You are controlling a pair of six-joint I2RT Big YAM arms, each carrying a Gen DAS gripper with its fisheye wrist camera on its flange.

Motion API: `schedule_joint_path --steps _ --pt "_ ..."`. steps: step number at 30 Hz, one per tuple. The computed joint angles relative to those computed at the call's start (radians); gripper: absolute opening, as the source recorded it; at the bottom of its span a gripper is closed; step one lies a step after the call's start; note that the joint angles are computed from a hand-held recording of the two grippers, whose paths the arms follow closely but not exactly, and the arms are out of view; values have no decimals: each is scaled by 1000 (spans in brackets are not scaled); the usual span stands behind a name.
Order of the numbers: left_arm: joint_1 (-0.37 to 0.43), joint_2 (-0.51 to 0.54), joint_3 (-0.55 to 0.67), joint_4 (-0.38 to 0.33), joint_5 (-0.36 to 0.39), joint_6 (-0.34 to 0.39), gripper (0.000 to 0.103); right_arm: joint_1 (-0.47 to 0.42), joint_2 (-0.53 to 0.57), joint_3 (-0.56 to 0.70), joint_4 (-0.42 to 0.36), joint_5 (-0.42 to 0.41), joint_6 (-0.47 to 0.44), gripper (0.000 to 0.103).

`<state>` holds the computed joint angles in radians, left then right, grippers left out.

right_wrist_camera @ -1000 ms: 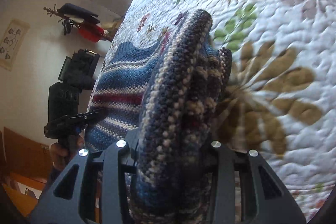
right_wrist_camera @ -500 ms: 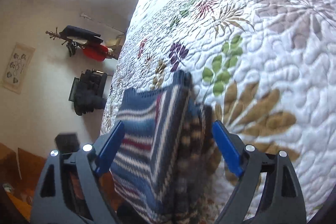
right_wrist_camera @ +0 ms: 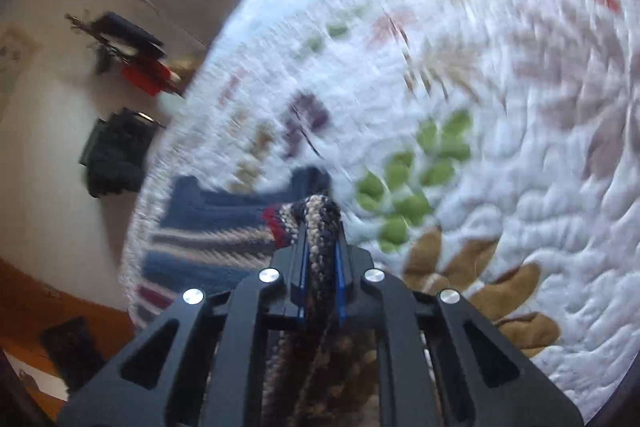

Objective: Fold small clothes

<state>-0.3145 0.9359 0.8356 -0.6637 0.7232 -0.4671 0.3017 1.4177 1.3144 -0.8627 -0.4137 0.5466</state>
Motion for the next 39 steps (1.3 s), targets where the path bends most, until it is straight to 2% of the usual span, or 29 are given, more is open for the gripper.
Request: schedule_joint_path --steps 1,2,4,7,11,13,15,17,19,20,22,24,27,30,32,33,34,35,36,37,38,39 --pt "-2 5 3 0 -4 -1 72 1 -4 -16 14 -4 4 14" --pt "-1 9 6 -5 -2 -1 72 -3 -21 -25 35 -2 19 24" --pt "4 12 14 -21 4 1 72 -24 -69 -44 58 -34 45 30" --pt "17 0 32 -30 23 4 73 7 -170 -36 11 11 13 30" --pt "52 -15 53 49 47 -56 81 87 -239 -41 -41 -12 -12 30" --pt "65 17 66 54 40 -72 82 112 -245 -75 -60 -7 5 27" --pt "82 65 75 50 34 -102 81 123 -224 -109 -59 14 30 16" --pt "98 95 62 80 78 -149 81 110 -220 -143 -57 14 38 0" --pt "111 102 48 120 92 -220 81 105 -261 -174 -37 7 76 0" --pt "114 104 51 115 94 -217 81 109 -287 -179 -33 8 89 7" --pt "120 108 57 98 96 -193 82 149 -361 -190 -33 42 95 9" --pt "121 104 53 93 97 -180 82 206 -438 -213 -31 84 114 9" --pt "124 102 42 110 103 -190 82 271 -491 -269 -50 124 166 9" --pt "136 105 26 146 135 -225 82 267 -492 -341 -48 125 216 0" --pt "147 96 18 151 151 -264 82 269 -522 -365 -29 126 253 2" --pt "146 83 28 110 129 -256 82 280 -533 -356 -33 136 265 6" --pt "144 68 38 61 102 -231 84 301 -545 -340 -52 160 270 23" --pt "129 30 56 -22 37 -183 87 328 -555 -318 -81 198 275 55" --pt "110 -15 64 -74 -24 -143 91 376 -569 -285 -130 270 289 73" --pt "87 -60 72 -122 -85 -107 96 444 -578 -243 -199 384 315 98" --pt "57 -99 83 -173 -159 -75 98 513 -584 -208 -256 489 336 98" --pt "-11 -158 105 -254 -300 -37 99 572 -582 -176 -309 559 349 99"
